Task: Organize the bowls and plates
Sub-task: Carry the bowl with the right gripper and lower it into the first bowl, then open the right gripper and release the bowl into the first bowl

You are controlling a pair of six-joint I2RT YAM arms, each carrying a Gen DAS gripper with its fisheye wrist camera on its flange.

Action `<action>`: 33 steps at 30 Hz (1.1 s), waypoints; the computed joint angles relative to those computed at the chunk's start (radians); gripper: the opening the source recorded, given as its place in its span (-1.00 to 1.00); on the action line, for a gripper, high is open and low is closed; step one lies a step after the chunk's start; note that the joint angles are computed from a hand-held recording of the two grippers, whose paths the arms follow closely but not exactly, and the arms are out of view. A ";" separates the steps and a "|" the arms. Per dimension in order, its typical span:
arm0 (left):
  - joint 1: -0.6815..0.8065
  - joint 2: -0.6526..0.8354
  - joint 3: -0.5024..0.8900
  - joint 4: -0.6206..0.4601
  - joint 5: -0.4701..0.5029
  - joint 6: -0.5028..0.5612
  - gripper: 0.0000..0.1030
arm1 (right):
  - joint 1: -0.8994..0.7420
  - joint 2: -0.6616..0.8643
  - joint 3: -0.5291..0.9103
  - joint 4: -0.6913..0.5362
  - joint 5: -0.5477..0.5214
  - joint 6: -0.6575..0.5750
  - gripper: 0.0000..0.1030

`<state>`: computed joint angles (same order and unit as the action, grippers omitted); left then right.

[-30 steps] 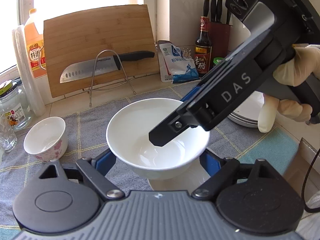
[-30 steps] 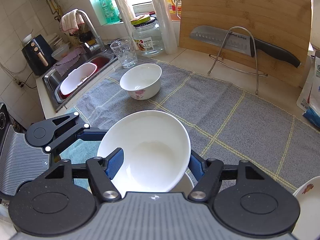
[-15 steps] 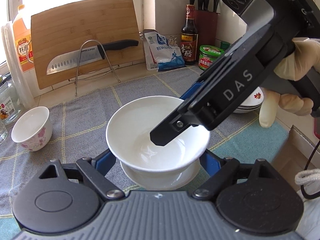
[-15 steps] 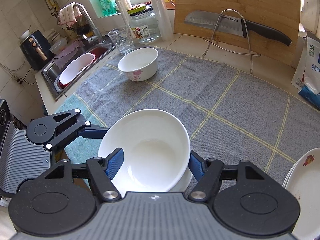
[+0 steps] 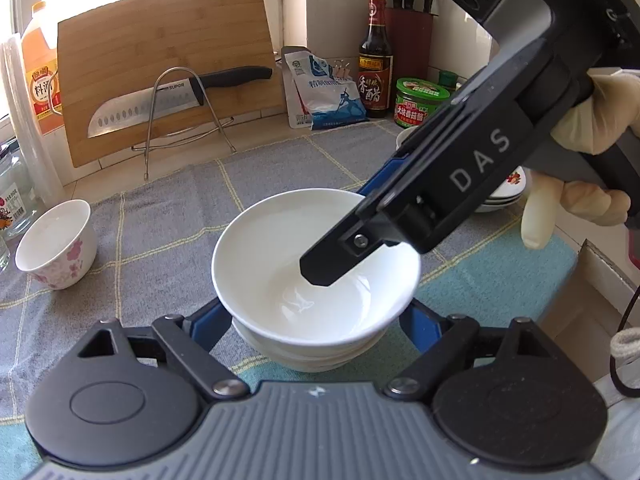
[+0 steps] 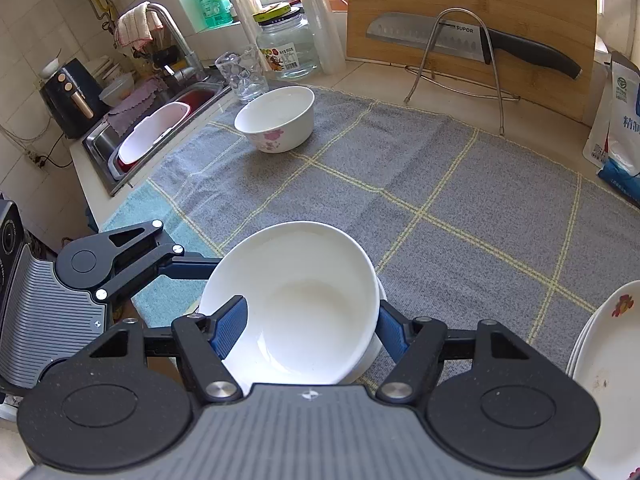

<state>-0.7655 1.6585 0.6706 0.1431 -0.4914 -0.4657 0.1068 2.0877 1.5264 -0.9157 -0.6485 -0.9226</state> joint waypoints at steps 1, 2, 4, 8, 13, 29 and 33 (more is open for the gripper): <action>0.002 0.003 0.002 -0.002 0.001 0.002 0.75 | 0.001 0.003 0.003 0.001 0.000 0.003 0.44; 0.002 0.004 0.003 -0.001 0.001 0.004 0.75 | 0.001 0.004 0.003 0.004 0.000 0.005 0.44; 0.006 0.008 0.006 -0.003 0.005 0.010 0.75 | 0.003 0.007 0.003 0.009 0.003 0.007 0.44; 0.012 0.014 0.006 -0.002 0.020 0.002 0.74 | 0.009 0.001 -0.010 0.022 0.012 0.007 0.45; 0.020 0.013 0.005 0.004 0.030 0.007 0.74 | 0.015 -0.001 -0.019 0.039 0.022 0.014 0.45; 0.035 -0.038 -0.053 0.016 0.062 0.059 0.92 | 0.021 -0.025 -0.041 0.107 0.021 0.043 0.93; 0.029 -0.077 -0.071 -0.001 0.048 0.056 0.92 | 0.037 -0.031 -0.052 0.129 0.024 0.053 0.98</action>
